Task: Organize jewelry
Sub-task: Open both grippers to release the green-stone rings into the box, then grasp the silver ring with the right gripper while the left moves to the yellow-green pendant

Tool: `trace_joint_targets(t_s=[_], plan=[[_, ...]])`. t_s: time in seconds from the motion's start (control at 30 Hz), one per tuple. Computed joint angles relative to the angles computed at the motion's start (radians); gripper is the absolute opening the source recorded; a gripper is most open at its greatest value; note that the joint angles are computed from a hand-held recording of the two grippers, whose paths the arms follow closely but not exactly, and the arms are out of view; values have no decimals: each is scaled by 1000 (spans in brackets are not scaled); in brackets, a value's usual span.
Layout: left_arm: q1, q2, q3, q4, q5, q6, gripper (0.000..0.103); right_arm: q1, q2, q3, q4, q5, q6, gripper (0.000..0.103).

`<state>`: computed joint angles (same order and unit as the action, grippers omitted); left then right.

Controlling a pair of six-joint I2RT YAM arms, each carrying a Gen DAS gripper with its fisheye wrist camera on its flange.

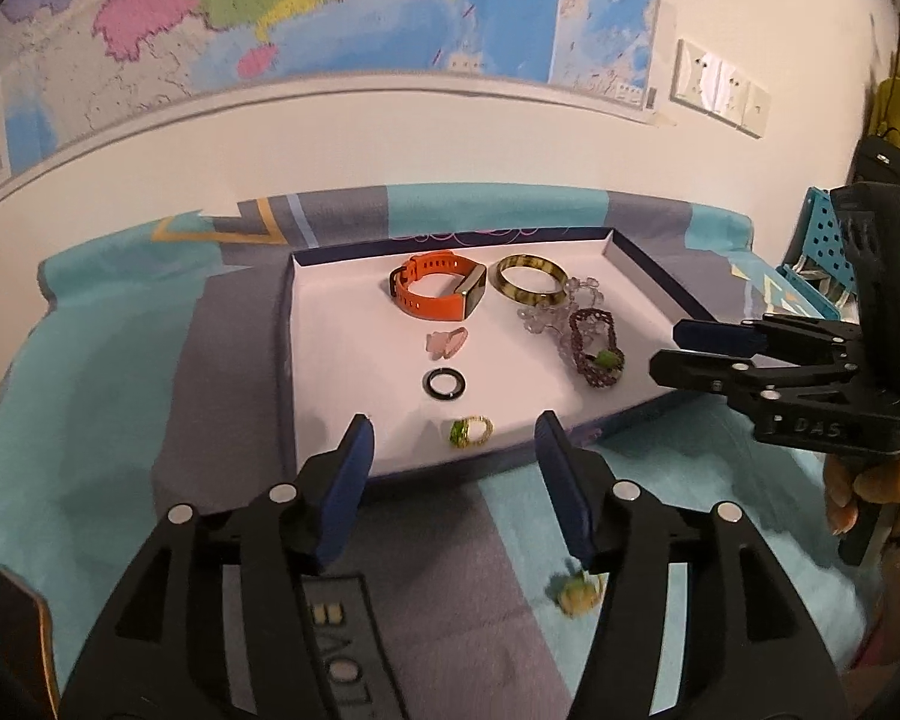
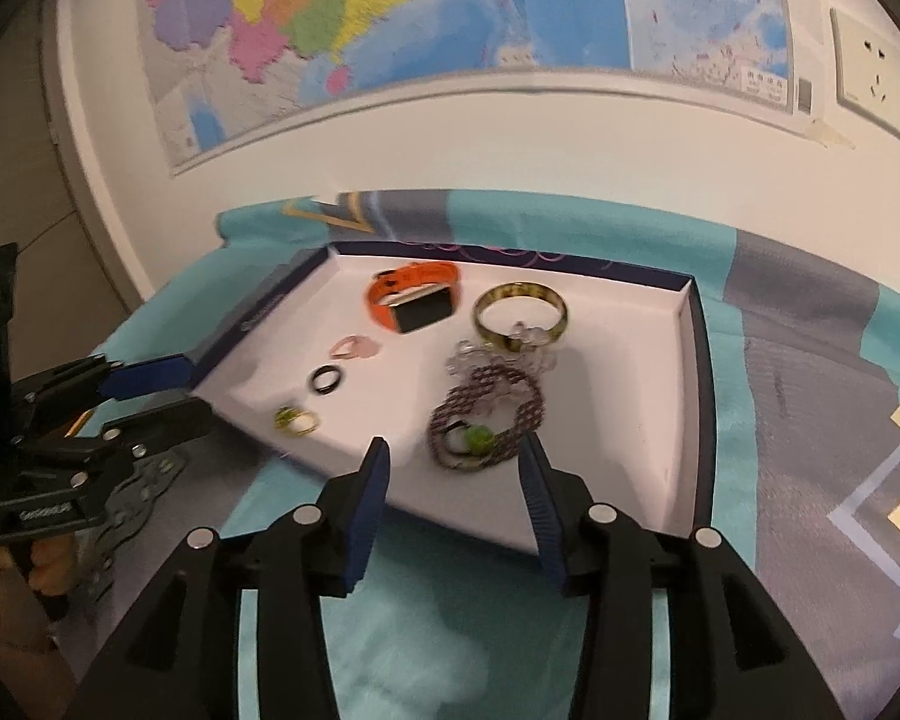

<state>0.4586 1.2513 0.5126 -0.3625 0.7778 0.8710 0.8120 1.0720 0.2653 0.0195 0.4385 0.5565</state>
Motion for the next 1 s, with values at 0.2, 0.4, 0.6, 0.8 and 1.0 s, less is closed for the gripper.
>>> trace_joint_targets(t_s=[0.2, 0.4, 0.6, 0.8, 1.0], plan=[[121, -45, -42, -136, 45, 237, 60, 214, 81, 13, -39, 70, 105, 44], [205, -58, -92, -189, 43, 378, 64, 308, 302, 74, 6, 78, 162, 43], [238, -41, -101, -207, 29, 423, 64, 290, 371, 116, 13, 61, 158, 36], [248, -22, -91, -219, 30, 428, 64, 293, 384, 125, 5, 70, 149, 26], [244, -34, -99, -235, 28, 440, 64, 284, 343, 90, 20, 53, 169, 4]])
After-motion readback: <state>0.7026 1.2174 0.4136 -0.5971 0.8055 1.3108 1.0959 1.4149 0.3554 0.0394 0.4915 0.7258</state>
